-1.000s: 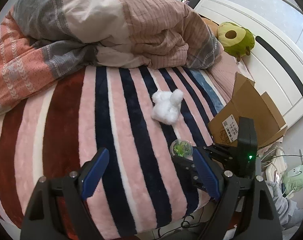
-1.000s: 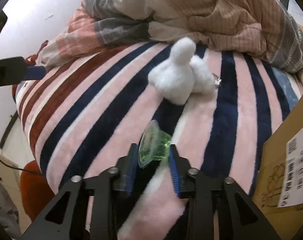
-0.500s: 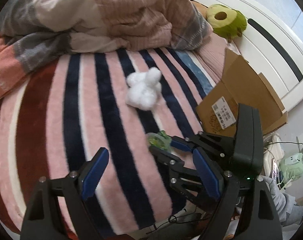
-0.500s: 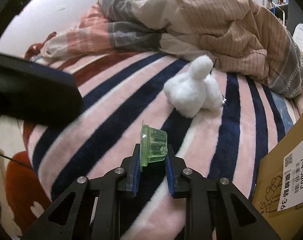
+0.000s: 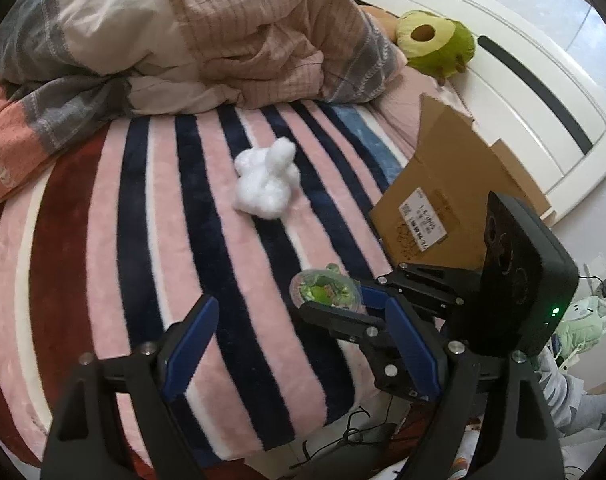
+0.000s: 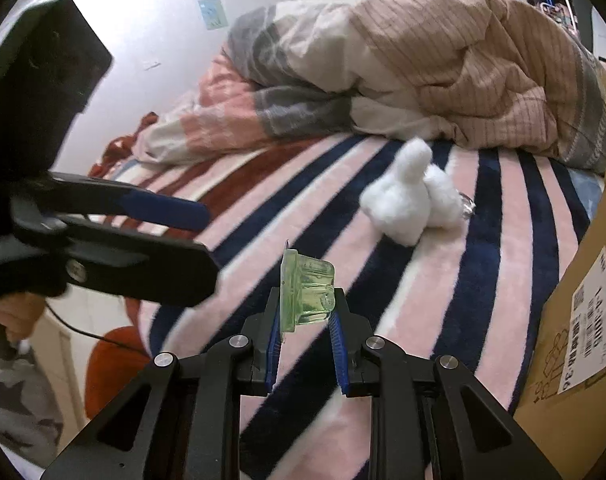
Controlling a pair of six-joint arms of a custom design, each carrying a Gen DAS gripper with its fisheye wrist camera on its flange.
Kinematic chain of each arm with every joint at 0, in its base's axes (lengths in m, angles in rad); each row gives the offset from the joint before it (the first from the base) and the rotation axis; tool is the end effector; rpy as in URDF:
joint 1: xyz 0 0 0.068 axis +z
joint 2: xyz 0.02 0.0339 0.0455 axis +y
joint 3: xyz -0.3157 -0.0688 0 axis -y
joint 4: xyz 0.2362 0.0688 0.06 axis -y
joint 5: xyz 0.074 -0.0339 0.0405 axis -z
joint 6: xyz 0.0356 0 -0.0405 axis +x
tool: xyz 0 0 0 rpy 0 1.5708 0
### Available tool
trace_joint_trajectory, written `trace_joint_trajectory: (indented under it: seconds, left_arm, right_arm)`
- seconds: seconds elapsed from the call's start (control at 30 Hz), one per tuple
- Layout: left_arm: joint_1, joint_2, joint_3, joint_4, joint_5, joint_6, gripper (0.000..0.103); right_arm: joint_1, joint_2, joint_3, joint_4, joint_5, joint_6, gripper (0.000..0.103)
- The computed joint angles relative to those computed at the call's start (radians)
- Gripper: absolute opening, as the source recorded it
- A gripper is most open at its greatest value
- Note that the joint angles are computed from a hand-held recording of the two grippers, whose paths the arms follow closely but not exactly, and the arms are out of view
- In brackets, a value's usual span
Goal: Organize objects
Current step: 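Carry the green case into the box and open the right gripper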
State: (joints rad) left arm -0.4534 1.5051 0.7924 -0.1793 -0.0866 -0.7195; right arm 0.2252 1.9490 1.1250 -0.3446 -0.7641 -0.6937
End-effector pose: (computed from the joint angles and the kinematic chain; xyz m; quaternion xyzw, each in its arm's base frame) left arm 0.2584 -0.1225 0.2343 -0.1393 0.9318 -0.1501 0.2996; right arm 0.3650 0.1089 0.1826 -0.4699 0.7819 0.3123 0.2651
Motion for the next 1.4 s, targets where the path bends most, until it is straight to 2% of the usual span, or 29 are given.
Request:
trace_joint_trajectory:
  seconds: [0.17, 0.27, 0.37, 0.47, 0.5, 0.63, 0.83, 1.17, 1.4]
  left_arm:
    - [-0.002, -0.031, 0.01, 0.02, 0.023, 0.029, 0.078]
    - [-0.015, -0.055, 0.035, -0.006, 0.011, 0.046, 0.066]
    - [-0.039, -0.067, 0.082, -0.057, -0.026, 0.06, 0.06]
    - [-0.054, -0.085, 0.133, -0.085, -0.031, 0.082, 0.046]
    - [-0.063, -0.083, 0.157, -0.103, -0.044, 0.087, 0.045]
    - [-0.092, -0.051, 0.278, -0.174, -0.07, 0.116, 0.045]
    - [-0.112, 0.089, 0.511, -0.256, -0.053, 0.161, 0.045]
    - [-0.116, 0.421, 0.93, -0.362, 0.07, 0.211, 0.044]
    - [-0.122, 0.574, 1.118, -0.436, 0.109, 0.203, 0.044]
  right_arm:
    - [0.002, -0.048, 0.03, -0.068, -0.039, -0.028, 0.018]
    - [-0.001, -0.088, 0.043, -0.105, -0.073, -0.042, 0.018]
    - [-0.014, -0.127, 0.058, -0.143, -0.11, -0.056, 0.018]
    - [-0.033, -0.153, 0.09, -0.196, -0.141, -0.068, 0.018]
    - [-0.041, -0.162, 0.101, -0.212, -0.149, -0.071, 0.018]
    - [-0.086, -0.192, 0.155, -0.274, -0.174, -0.067, 0.018]
    - [-0.184, -0.164, 0.296, -0.384, -0.169, -0.09, 0.018]
    - [-0.361, -0.001, 0.559, -0.555, -0.151, -0.139, 0.018]
    - [-0.418, 0.099, 0.679, -0.649, -0.106, -0.177, 0.018]
